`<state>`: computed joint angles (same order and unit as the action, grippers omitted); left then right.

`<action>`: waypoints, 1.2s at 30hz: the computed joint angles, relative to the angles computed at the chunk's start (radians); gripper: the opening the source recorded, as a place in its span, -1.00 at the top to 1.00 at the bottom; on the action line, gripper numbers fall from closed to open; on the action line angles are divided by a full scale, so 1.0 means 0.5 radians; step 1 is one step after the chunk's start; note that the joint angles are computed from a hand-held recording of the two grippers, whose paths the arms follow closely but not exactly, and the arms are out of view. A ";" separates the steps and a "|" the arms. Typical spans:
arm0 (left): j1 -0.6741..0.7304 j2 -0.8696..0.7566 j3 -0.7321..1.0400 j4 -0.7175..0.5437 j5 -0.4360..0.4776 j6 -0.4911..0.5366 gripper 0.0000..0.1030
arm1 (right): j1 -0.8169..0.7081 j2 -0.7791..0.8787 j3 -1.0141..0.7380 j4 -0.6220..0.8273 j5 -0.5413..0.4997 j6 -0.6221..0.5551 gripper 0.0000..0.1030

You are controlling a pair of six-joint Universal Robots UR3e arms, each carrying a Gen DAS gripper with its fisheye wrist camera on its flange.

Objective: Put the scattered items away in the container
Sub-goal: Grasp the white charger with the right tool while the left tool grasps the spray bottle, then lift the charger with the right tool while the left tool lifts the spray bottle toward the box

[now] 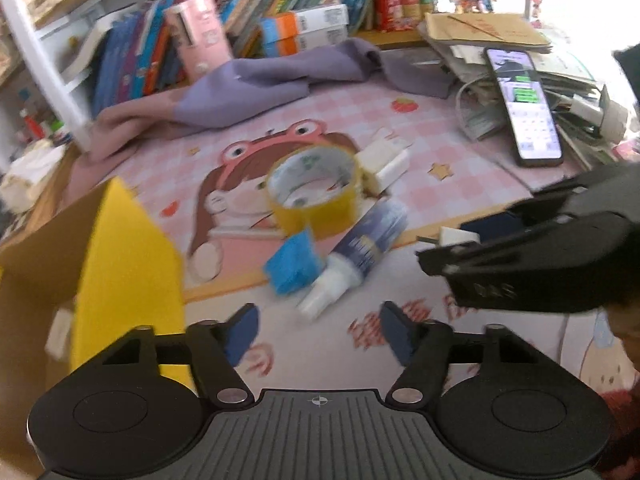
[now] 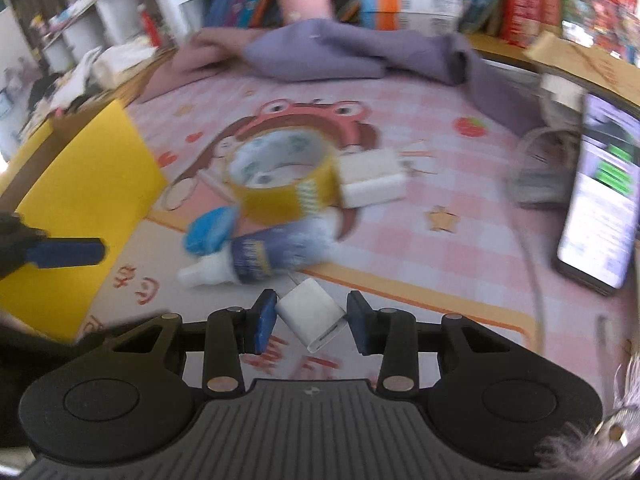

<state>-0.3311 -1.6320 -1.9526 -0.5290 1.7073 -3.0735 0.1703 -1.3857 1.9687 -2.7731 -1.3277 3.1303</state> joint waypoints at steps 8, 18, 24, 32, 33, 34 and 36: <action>0.029 -0.471 0.387 0.064 -0.190 0.299 0.25 | -0.145 -0.127 0.124 0.083 -0.034 -0.043 0.30; 0.142 -0.544 0.594 -0.252 -0.440 0.215 0.29 | -0.161 -0.073 0.094 0.150 -0.078 -0.061 0.29; 0.113 -0.611 0.614 -0.254 -0.413 0.219 0.23 | -0.136 -0.051 0.073 0.164 -0.112 -0.076 0.24; 0.112 -0.642 0.566 -0.139 -0.430 0.190 0.38 | -0.102 -0.046 0.077 0.156 -0.168 -0.152 0.24; 0.107 -0.642 0.568 -0.140 -0.418 0.175 0.39 | -0.093 -0.041 0.088 0.127 -0.177 -0.170 0.31; 0.099 -0.638 0.572 -0.152 -0.403 0.148 0.39 | -0.085 -0.041 0.096 0.107 -0.186 -0.183 0.31; 0.090 -0.598 0.547 -0.152 -0.384 0.100 0.40 | -0.095 -0.053 0.109 0.102 -0.162 -0.178 0.32</action>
